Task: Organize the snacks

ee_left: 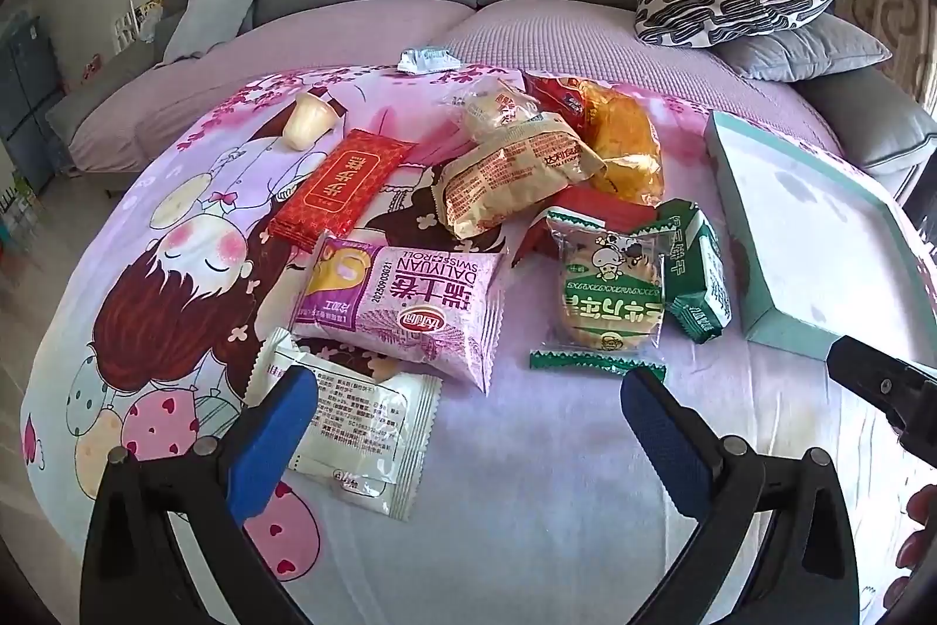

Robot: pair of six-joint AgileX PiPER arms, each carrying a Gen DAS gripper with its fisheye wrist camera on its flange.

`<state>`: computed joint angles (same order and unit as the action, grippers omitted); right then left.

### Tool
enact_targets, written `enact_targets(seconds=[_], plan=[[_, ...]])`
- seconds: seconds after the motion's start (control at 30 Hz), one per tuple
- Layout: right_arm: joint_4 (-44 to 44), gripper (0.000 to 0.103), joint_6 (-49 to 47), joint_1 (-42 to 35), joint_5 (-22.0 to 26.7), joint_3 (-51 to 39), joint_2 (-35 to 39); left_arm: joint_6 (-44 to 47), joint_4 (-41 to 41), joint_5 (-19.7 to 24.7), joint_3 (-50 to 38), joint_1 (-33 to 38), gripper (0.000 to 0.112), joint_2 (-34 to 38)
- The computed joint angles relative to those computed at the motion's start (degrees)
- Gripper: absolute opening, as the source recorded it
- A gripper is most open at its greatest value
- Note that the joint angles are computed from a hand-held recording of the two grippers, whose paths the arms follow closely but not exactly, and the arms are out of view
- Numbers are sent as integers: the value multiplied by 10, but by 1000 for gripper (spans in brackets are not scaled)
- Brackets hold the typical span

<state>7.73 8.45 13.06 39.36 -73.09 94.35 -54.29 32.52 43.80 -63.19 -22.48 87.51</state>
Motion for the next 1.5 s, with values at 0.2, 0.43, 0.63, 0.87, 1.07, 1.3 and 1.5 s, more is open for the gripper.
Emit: enact_targets(seconds=[0.2,0.43,0.63,0.87,1.07,1.3,1.5], plan=[[6,103,-4,-9,-2,3,-1,-19,23,-3,4,-9,103,-5],[9,103,-9,-6,-6,8,-2,-30,33,-13,11,-11,103,-9],[8,103,-8,-8,-1,3,0,-33,33,-20,12,-11,103,-9],[7,103,-7,-9,0,3,1,-48,48,-13,10,-17,103,-6],[8,103,-8,-9,2,0,3,-53,50,-8,8,-20,103,0],[-2,103,3,-6,3,-1,5,-61,48,-23,18,-11,103,-10],[-7,103,7,-2,3,-3,8,-63,52,-22,18,-11,103,-9]])
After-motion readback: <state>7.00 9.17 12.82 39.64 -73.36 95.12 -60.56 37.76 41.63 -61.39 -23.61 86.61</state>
